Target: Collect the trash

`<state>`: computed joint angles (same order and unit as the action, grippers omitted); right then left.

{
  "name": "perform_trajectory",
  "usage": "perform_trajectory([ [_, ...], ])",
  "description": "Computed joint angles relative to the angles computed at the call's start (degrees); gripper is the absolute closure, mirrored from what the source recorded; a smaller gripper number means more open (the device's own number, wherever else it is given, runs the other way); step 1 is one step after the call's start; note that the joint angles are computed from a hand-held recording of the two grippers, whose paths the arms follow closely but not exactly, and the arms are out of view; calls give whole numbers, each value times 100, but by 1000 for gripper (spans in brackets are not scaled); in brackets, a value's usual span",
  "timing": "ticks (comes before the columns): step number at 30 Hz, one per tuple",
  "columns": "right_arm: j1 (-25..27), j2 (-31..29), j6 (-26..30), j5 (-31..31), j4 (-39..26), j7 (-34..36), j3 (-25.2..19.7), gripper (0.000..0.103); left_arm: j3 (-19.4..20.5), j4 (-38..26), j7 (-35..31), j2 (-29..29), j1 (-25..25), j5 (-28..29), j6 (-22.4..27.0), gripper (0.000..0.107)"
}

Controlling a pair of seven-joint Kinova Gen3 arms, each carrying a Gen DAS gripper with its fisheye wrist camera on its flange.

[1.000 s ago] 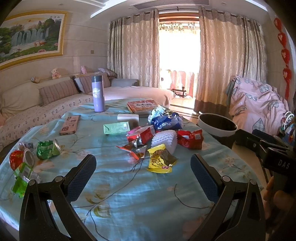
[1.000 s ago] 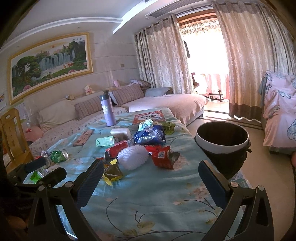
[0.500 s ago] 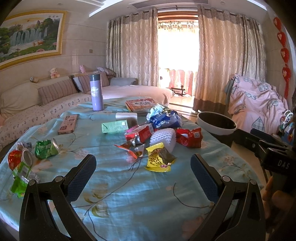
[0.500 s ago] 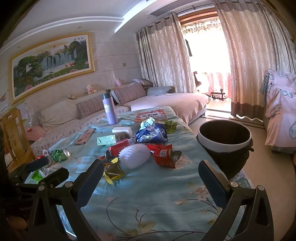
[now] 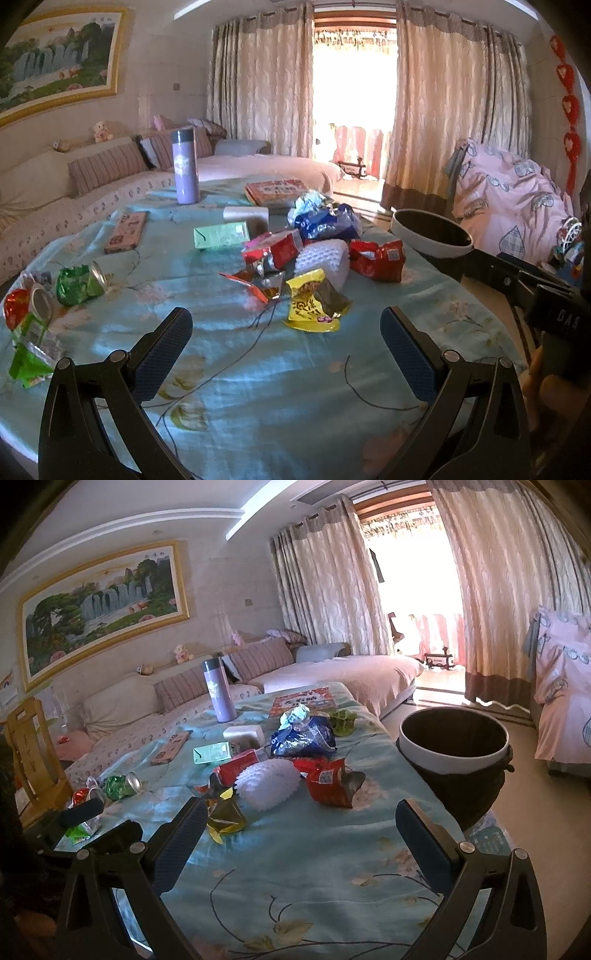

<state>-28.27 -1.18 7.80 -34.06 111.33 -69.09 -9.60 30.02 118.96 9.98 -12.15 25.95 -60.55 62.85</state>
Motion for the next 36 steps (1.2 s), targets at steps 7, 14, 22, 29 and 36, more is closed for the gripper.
perform_trajectory([
  [7,304,280,372,-617,-294,676,-93,10,-505,-154,-747,57,-184,487,-735,13],
  [14,717,909,1130,-83,-981,150,-316,35,-830,-356,-1440,334,-509,966,-1209,26],
  [22,875,1663,1905,680,-1880,-475,-410,51,-1275,-540,-2201,628,-737,1584,-1678,41],
  [29,869,2147,2347,1098,-2486,-676,-485,76,-1525,-578,-2784,762,-800,2118,-1998,70],
  [36,1262,2059,2199,670,-2237,-158,-861,95,-1436,-556,-2973,661,-830,2287,-2191,86],
])
